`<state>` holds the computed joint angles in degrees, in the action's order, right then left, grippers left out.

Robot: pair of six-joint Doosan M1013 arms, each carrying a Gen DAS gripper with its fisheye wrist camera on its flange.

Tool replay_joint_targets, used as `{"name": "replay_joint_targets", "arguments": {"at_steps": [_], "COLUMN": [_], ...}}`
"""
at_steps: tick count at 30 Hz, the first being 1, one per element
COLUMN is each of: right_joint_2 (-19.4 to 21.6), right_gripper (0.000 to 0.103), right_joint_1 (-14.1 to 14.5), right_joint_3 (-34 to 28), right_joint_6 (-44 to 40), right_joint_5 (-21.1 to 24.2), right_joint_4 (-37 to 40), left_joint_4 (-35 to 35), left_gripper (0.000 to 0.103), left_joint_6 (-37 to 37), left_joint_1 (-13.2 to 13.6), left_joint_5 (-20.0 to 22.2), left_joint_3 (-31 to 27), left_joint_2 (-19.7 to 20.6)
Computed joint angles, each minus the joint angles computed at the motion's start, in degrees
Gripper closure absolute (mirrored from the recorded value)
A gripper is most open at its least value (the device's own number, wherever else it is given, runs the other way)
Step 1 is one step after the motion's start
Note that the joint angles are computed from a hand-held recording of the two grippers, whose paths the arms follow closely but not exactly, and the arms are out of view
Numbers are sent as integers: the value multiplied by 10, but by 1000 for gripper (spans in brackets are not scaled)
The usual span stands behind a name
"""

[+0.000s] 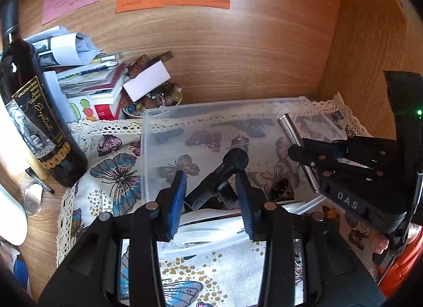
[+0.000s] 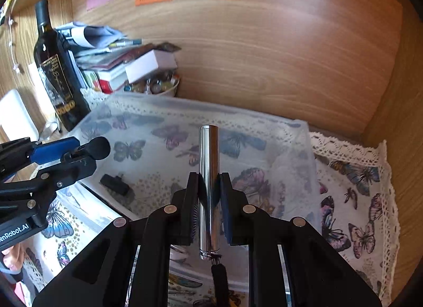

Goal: Organize rigid objects
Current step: 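Release the black part into the clear box with the left gripper while the right gripper drops the tube in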

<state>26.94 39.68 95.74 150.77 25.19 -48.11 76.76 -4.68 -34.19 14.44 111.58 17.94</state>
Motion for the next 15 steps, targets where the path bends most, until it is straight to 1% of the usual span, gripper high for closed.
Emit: {"name": "replay_joint_targets", "arguments": {"at_steps": [5, 9, 11, 13, 14, 15], "right_joint_2": [5, 1, -3, -5, -8, -11], "right_gripper": [89, 88, 88, 88, 87, 85], "right_joint_1": [-1, 1, 3, 4, 5, 7], "right_joint_3": [-8, -5, -3, -1, 1, 3], "right_joint_6": [-37, -21, -11, -4, 3, 13], "right_joint_5": [11, 14, 14, 15, 14, 13], "right_joint_4": [36, 19, 9, 1, -5, -14], "left_joint_4": [-28, -45, -44, -16, 3, 19], "left_gripper": [65, 65, 62, 55, 54, 50], "left_joint_6": [29, 45, 42, 13, -6, -22], "left_joint_1": [1, 1, 1, -2, -4, -5], "left_joint_5": [-3, -6, -8, -4, -1, 1], "left_joint_3": [-5, -6, -5, 0, 2, 5], "left_joint_2": [6, 6, 3, -1, -4, -7]}}
